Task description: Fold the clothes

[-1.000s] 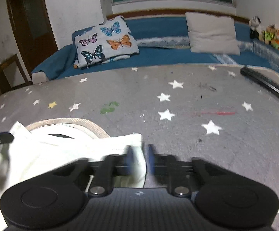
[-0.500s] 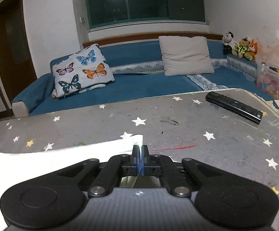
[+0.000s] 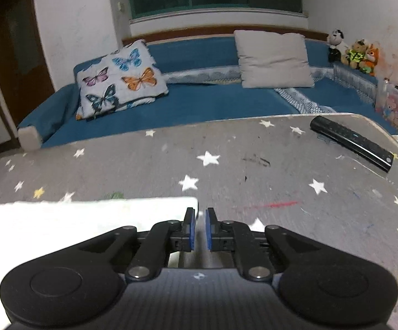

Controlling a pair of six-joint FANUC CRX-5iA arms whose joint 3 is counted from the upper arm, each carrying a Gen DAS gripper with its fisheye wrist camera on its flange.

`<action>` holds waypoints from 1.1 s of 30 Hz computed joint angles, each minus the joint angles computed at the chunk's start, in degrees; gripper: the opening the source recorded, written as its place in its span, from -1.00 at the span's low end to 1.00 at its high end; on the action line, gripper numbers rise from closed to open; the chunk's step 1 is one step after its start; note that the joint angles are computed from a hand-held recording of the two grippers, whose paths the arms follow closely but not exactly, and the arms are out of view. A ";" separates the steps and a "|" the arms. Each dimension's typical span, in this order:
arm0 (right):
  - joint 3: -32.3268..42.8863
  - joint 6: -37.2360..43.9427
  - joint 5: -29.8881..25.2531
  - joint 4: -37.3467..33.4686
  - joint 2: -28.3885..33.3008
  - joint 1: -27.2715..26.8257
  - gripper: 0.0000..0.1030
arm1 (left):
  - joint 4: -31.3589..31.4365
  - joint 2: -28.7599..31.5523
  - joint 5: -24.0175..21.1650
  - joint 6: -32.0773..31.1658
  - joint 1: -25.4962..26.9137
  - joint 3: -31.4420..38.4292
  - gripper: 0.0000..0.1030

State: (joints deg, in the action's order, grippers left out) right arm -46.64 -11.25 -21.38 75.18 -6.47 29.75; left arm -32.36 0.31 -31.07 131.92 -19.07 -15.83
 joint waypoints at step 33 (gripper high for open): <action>-1.14 25.77 -24.37 -36.90 -20.62 25.46 -0.73 | 24.71 -26.98 0.74 -30.11 1.02 -25.67 -0.12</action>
